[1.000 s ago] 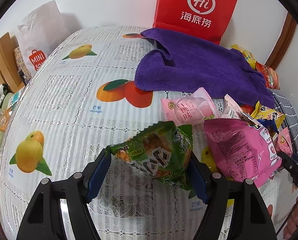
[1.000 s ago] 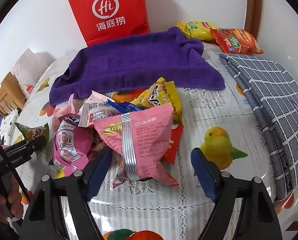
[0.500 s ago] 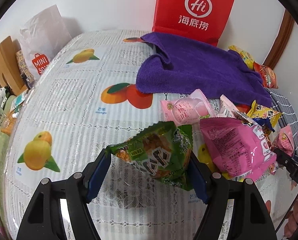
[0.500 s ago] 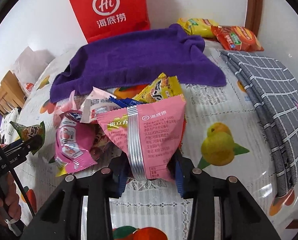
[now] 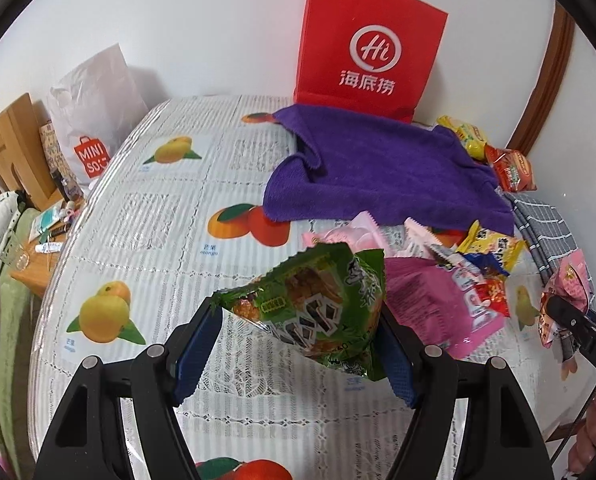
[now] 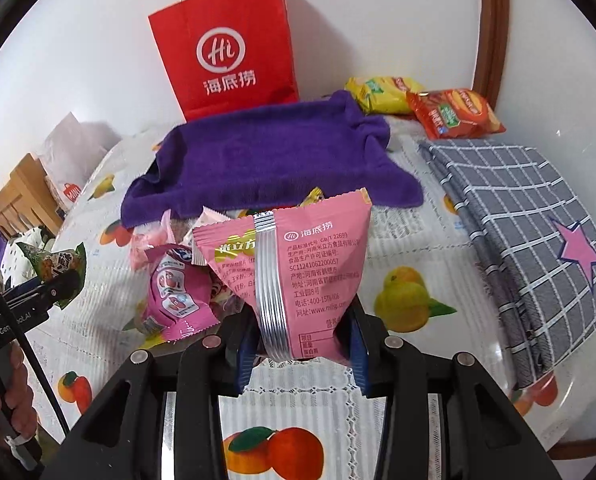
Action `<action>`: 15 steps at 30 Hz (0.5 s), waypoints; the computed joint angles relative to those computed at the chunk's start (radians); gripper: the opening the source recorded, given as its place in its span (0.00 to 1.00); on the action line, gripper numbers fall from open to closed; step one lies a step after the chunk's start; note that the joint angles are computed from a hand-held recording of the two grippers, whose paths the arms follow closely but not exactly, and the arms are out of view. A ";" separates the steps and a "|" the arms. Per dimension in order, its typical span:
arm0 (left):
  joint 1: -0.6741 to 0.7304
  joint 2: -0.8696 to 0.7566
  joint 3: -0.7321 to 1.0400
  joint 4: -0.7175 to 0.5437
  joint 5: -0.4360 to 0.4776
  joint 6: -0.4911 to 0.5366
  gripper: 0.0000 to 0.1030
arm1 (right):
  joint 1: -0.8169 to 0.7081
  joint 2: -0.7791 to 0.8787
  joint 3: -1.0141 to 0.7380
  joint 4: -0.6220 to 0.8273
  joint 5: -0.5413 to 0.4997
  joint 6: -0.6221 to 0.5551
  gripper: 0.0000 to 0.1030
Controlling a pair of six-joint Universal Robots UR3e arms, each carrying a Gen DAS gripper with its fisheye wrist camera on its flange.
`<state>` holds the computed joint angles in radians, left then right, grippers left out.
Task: Organize snacks
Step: 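Carry the green bag and pink packet up over the purple towel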
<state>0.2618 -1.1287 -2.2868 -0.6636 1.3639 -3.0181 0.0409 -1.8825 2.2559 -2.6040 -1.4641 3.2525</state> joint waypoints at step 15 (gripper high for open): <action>-0.103 -0.081 0.196 -0.031 0.040 -0.040 0.71 | -0.086 -0.049 -0.092 0.087 0.045 -0.021 0.38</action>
<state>0.1590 -1.2099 -2.0903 -0.6947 1.4043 -3.0577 -0.0452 -1.9320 2.1639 -2.5170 -1.4192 3.2317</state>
